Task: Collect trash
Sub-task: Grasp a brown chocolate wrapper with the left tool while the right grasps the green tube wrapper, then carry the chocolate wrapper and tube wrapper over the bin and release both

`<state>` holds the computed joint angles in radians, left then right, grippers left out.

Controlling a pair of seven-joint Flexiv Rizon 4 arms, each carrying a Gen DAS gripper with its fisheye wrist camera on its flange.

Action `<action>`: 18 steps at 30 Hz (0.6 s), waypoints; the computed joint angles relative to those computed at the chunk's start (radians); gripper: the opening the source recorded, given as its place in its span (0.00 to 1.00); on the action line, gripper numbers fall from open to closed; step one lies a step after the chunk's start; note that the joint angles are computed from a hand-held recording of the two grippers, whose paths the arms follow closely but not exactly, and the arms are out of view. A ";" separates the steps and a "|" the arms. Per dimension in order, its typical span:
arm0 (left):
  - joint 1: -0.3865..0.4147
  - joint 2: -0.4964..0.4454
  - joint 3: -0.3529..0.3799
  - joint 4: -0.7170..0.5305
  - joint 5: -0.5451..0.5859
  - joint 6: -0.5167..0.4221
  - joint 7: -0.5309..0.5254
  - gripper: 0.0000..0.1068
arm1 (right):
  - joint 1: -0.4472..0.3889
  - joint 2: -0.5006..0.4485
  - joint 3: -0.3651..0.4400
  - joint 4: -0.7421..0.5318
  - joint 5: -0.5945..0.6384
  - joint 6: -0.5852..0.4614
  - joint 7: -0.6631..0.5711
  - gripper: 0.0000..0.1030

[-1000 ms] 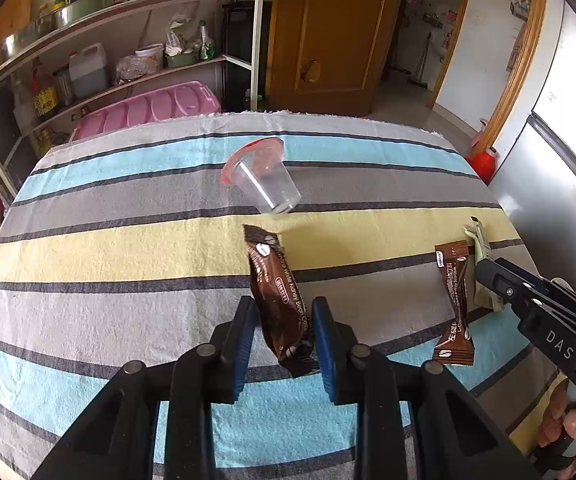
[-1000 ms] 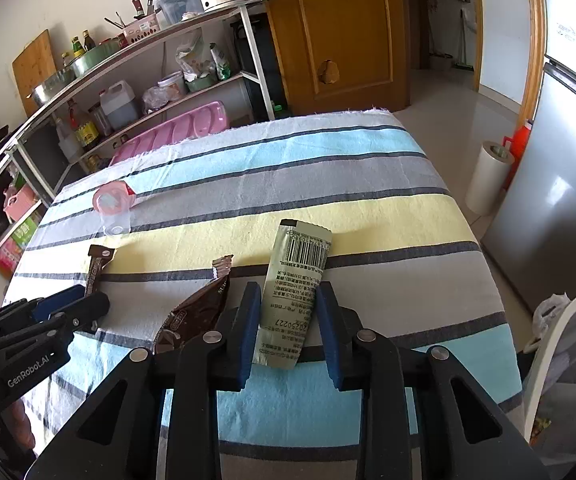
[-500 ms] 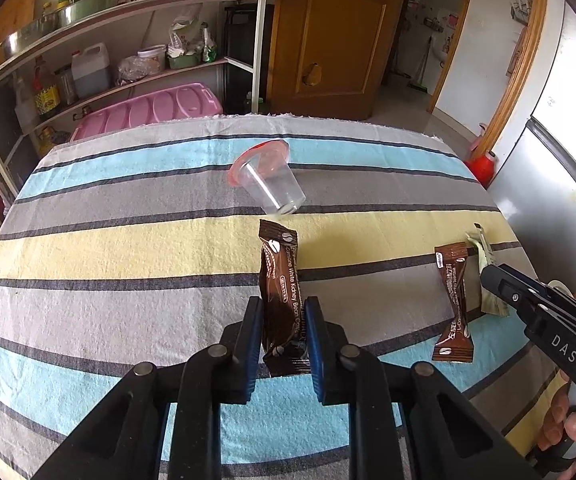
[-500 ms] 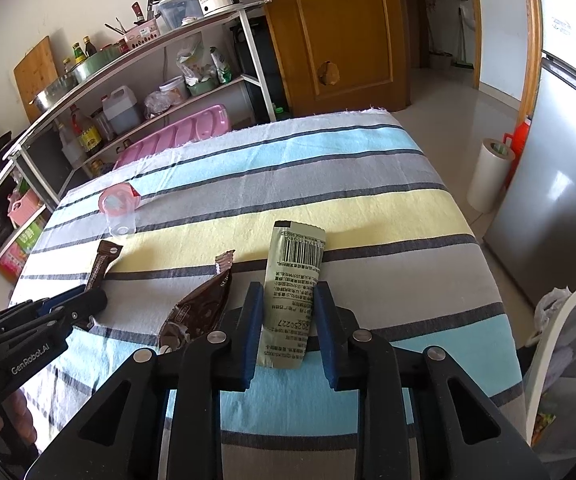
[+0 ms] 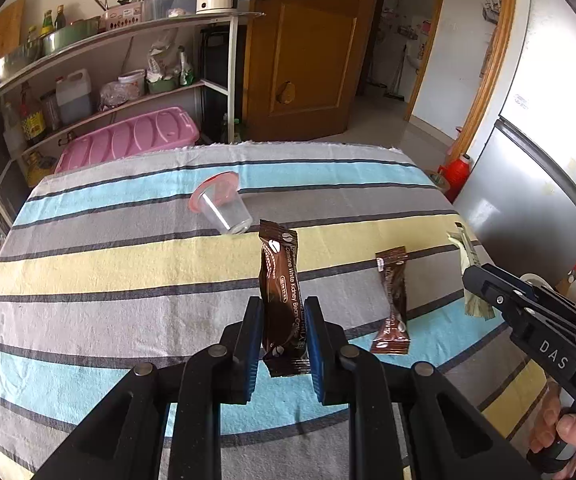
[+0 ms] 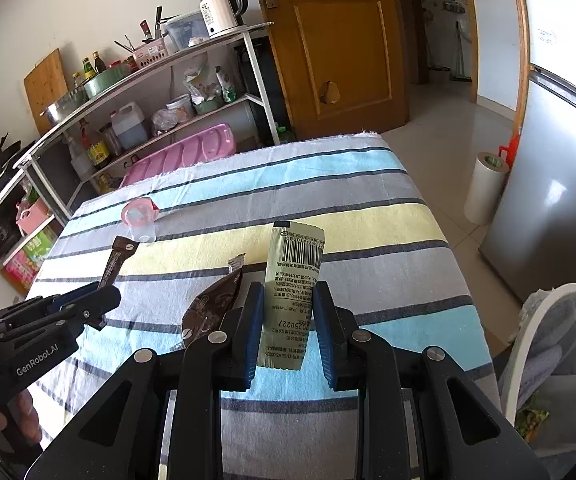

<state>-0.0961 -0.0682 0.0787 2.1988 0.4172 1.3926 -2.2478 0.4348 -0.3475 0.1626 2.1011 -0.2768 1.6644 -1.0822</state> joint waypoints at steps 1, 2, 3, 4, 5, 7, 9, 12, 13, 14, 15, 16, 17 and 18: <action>-0.001 0.002 -0.007 0.005 -0.017 0.008 0.014 0.20 | -0.002 0.006 0.001 0.004 0.002 -0.002 0.001 0.25; -0.001 0.004 -0.015 0.012 -0.041 0.023 0.035 0.20 | -0.012 0.014 0.010 0.013 0.008 0.005 -0.001 0.25; -0.007 0.006 -0.018 0.012 -0.043 0.028 0.038 0.20 | -0.020 0.022 0.017 0.021 0.012 0.010 -0.003 0.25; -0.015 0.009 -0.018 0.002 -0.023 0.019 0.024 0.20 | -0.018 0.033 0.011 0.032 0.014 0.016 -0.002 0.25; -0.022 0.011 -0.021 -0.007 -0.008 0.011 0.015 0.20 | -0.001 0.047 -0.013 0.049 0.012 0.026 0.003 0.25; -0.032 0.013 -0.030 -0.015 -0.004 0.012 0.011 0.20 | 0.011 0.068 -0.035 0.071 0.011 0.040 0.009 0.25; -0.042 0.015 -0.038 -0.025 0.008 0.008 0.003 0.20 | 0.024 0.093 -0.060 0.096 0.010 0.049 0.016 0.25; -0.058 0.012 -0.051 -0.043 0.019 0.003 -0.004 0.20 | 0.061 0.129 -0.119 0.132 0.006 0.062 0.034 0.25; -0.065 0.011 -0.053 -0.051 0.032 -0.005 -0.013 0.20 | 0.072 0.140 -0.138 0.144 0.004 0.072 0.038 0.25; -0.072 0.008 -0.057 -0.061 0.041 -0.010 -0.018 0.20 | 0.076 0.148 -0.149 0.152 0.003 0.074 0.040 0.25; -0.078 0.006 -0.060 -0.065 0.044 -0.009 -0.018 0.20 | 0.097 0.163 -0.178 0.166 -0.002 0.076 0.046 0.25; -0.085 0.004 -0.064 -0.072 0.048 -0.012 -0.021 0.20 | 0.119 0.176 -0.211 0.181 -0.006 0.084 0.052 0.25; -0.092 -0.001 -0.068 -0.079 0.049 -0.012 -0.019 0.20 | 0.135 0.186 -0.236 0.194 -0.009 0.091 0.055 0.25; -0.100 -0.006 -0.070 -0.089 0.056 -0.014 -0.023 0.20 | 0.167 0.201 -0.278 0.210 -0.013 0.094 0.060 0.25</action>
